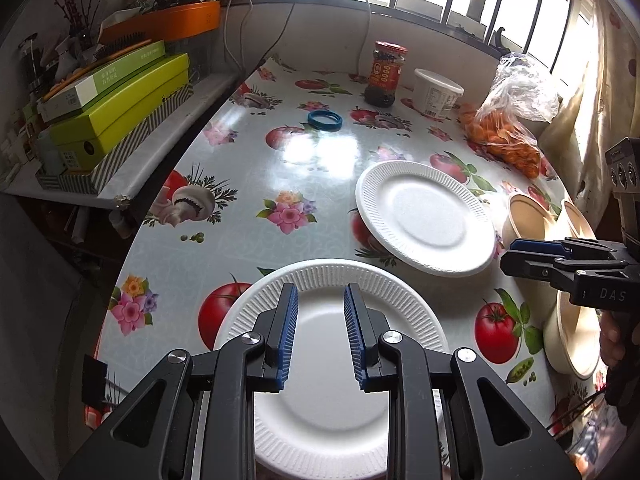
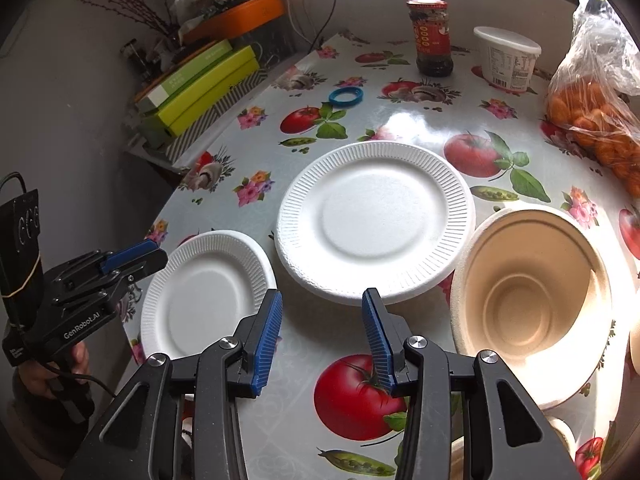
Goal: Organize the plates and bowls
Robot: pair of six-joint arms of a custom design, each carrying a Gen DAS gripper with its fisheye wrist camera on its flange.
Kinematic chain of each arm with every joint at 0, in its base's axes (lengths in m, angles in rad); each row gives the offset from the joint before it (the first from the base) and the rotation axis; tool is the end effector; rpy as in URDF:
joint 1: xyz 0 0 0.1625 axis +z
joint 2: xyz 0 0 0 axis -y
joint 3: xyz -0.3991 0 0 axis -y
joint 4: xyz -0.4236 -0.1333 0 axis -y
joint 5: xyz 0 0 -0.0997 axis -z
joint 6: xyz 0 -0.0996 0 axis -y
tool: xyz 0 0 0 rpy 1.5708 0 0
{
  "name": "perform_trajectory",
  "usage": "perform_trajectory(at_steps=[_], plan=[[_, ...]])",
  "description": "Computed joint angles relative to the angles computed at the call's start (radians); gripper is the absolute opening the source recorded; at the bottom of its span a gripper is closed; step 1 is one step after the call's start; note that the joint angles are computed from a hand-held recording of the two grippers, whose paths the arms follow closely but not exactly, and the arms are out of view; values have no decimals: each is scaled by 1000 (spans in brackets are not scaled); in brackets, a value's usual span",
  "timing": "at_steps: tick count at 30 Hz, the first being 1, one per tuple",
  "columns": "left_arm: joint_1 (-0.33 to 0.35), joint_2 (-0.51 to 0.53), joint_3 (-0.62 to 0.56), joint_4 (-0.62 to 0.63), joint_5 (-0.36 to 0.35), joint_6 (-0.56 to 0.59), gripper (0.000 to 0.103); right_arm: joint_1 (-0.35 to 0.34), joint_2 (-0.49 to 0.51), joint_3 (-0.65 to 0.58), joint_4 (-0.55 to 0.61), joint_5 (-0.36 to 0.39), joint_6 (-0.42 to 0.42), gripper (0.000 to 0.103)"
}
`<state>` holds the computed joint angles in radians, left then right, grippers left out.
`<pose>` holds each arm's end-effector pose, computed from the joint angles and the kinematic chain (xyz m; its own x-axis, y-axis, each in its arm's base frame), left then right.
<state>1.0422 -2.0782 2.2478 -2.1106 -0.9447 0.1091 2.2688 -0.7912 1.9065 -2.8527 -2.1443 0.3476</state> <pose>-0.0089 -0.3952 0.4007 -0.7507 0.3119 -0.5824 0.5552 0.7757 -0.3002 0.4329 -0.3927 0.0000 -0.8753 -0.1854 0.4466 -0.3570 0.8707 -0.3382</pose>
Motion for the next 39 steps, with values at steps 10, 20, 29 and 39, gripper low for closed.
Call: perform_trajectory(at_steps=[10, 20, 29, 39], plan=[[1, 125, -45, -23, -54, -31, 25, -47, -44, -38, 55, -89, -54, 41], [29, 218, -83, -26, -95, -73, 25, -160, -31, -100, 101, -37, -93, 34], [54, 300, -117, -35, -114, -117, 25, -237, -23, -110, 114, 47, -87, 31], [63, 353, -143, -31, -92, -157, 25, -274, -34, -94, 101, 96, -84, 28]])
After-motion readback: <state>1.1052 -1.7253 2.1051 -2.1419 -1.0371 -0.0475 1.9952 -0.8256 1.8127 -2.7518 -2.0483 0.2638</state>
